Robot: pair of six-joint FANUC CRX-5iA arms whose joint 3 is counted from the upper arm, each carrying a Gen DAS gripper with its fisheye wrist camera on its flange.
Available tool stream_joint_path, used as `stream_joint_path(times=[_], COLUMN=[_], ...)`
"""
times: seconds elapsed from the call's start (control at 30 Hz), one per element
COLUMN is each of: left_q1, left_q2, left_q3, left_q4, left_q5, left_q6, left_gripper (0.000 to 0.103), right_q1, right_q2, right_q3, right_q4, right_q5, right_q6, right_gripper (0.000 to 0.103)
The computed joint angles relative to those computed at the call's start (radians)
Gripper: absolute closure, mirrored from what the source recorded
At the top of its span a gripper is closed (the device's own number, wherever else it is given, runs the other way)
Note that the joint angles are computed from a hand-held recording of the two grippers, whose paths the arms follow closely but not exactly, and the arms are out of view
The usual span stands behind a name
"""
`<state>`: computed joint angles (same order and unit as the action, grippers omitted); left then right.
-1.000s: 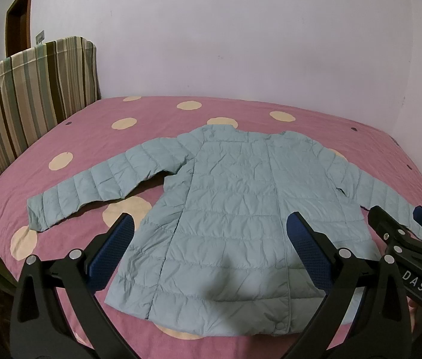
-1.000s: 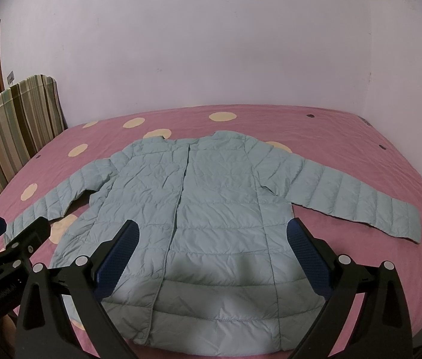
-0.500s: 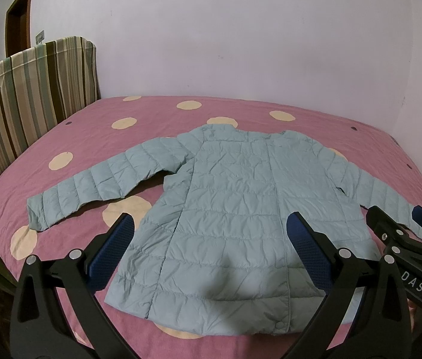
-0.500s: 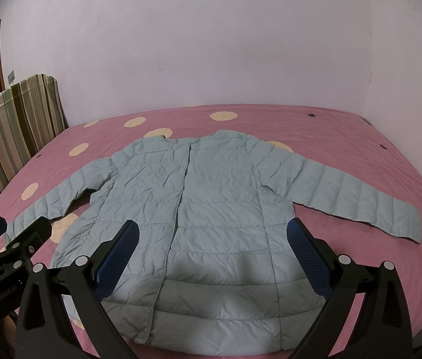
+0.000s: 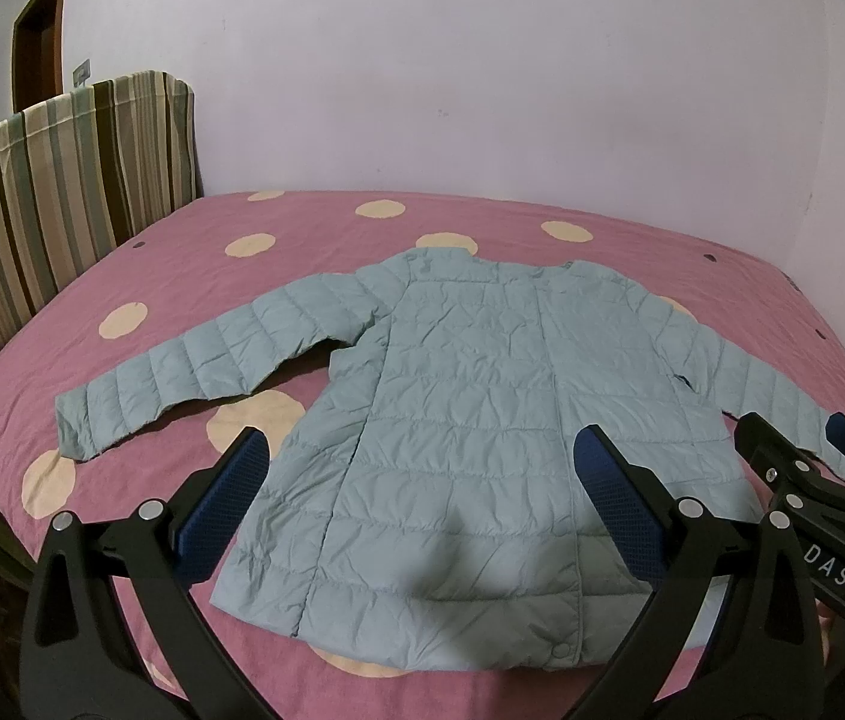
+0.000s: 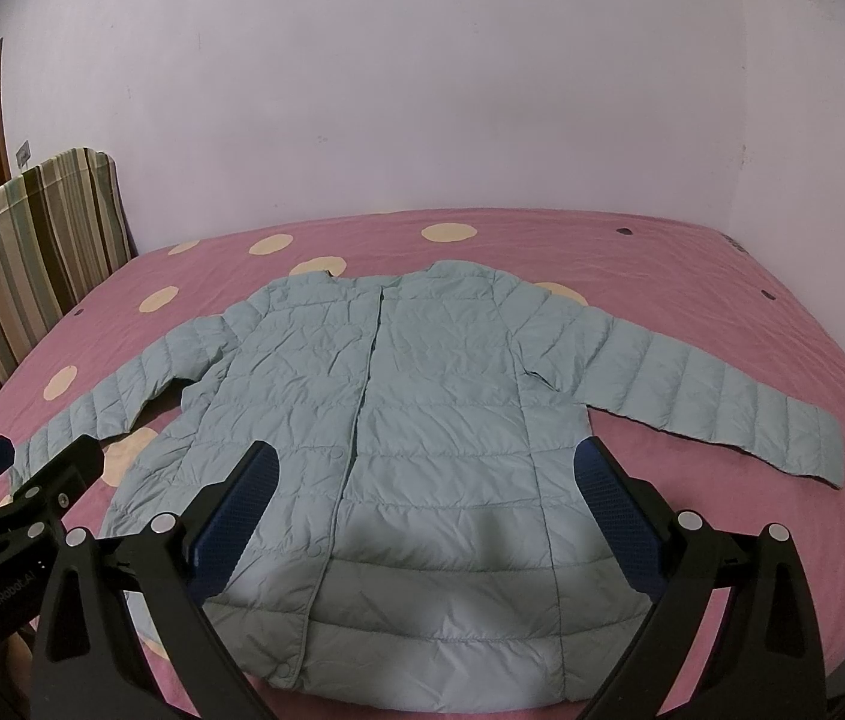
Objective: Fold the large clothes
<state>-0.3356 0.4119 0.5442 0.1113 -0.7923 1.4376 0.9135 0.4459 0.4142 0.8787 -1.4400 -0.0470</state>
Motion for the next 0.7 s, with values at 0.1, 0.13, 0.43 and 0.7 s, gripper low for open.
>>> stream_joint_path(times=[0.1, 0.13, 0.43, 0.7], left_q1=[0.001, 0.001, 0.002, 0.005], left_q2=[-0.004, -0.004, -0.006, 0.001], left_q3=[-0.007, -0.008, -0.014, -0.007], left_q4=[0.000, 0.001, 0.003, 0.002], left_q5=[0.003, 0.003, 0.005, -0.009], left_q6=[-0.001, -0.001, -0.003, 0.001], left_gripper=[0.002, 0.002, 0.002, 0.002], right_q1=[-0.001, 0.000, 0.005, 0.010], right_q2=[-0.001, -0.001, 0.013, 0.028], right_q3=[-0.004, -0.003, 0.015, 0.035], right_q4=[0.001, 0.000, 0.000, -0.008], right_q5=[0.002, 0.001, -0.005, -0.011], right_q6=[-0.001, -0.001, 0.000, 0.000], right_gripper=[0.005, 0.005, 0.005, 0.005])
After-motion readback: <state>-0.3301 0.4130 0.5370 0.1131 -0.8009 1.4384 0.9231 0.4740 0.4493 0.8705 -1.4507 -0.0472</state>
